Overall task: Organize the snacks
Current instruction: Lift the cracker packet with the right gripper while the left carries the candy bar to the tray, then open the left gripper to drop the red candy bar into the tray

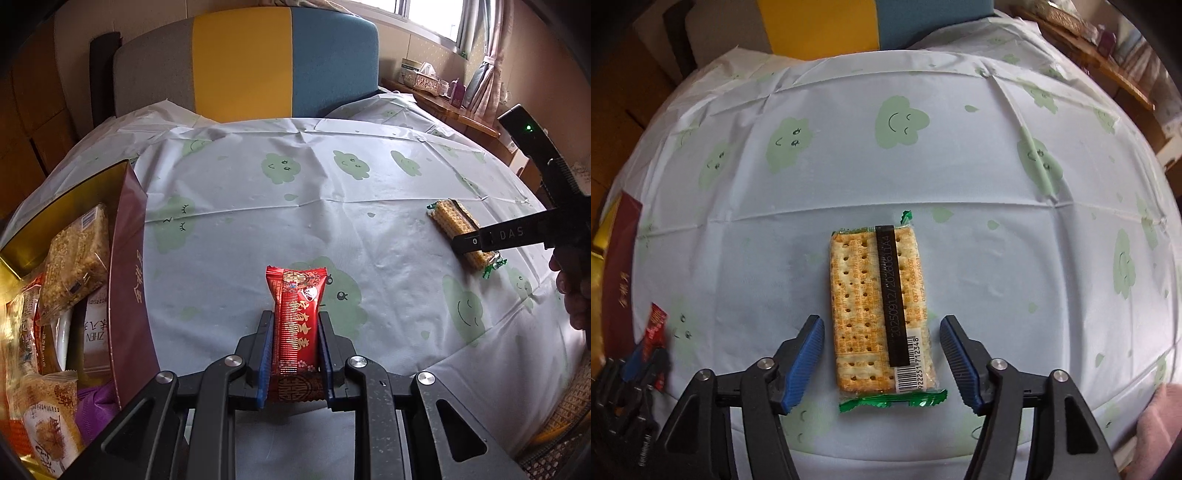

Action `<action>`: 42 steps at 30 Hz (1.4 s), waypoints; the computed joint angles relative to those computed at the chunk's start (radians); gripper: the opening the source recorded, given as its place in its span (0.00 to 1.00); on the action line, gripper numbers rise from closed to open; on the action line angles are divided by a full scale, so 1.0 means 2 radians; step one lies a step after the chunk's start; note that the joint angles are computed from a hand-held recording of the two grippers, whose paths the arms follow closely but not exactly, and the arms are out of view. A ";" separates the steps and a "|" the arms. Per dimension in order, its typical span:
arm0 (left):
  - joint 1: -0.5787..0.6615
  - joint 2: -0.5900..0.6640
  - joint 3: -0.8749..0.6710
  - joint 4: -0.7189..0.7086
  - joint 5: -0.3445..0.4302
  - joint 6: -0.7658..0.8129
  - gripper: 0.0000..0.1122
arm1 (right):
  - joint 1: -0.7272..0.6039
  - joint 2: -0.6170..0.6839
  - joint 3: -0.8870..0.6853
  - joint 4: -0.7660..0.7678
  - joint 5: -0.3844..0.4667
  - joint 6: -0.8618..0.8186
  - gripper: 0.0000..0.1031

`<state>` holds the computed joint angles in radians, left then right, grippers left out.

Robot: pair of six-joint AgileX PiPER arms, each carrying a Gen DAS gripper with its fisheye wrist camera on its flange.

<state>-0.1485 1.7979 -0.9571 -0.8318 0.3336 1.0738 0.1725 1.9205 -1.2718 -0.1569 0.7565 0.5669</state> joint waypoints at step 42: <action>0.243 0.143 -0.351 0.199 0.169 -0.280 0.35 | 0.092 0.019 0.002 -0.063 -0.014 0.009 0.48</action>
<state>0.3382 2.0835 -1.6589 -0.4341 0.6724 0.5139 0.3563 1.9582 -1.2681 -0.2826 0.7285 0.5854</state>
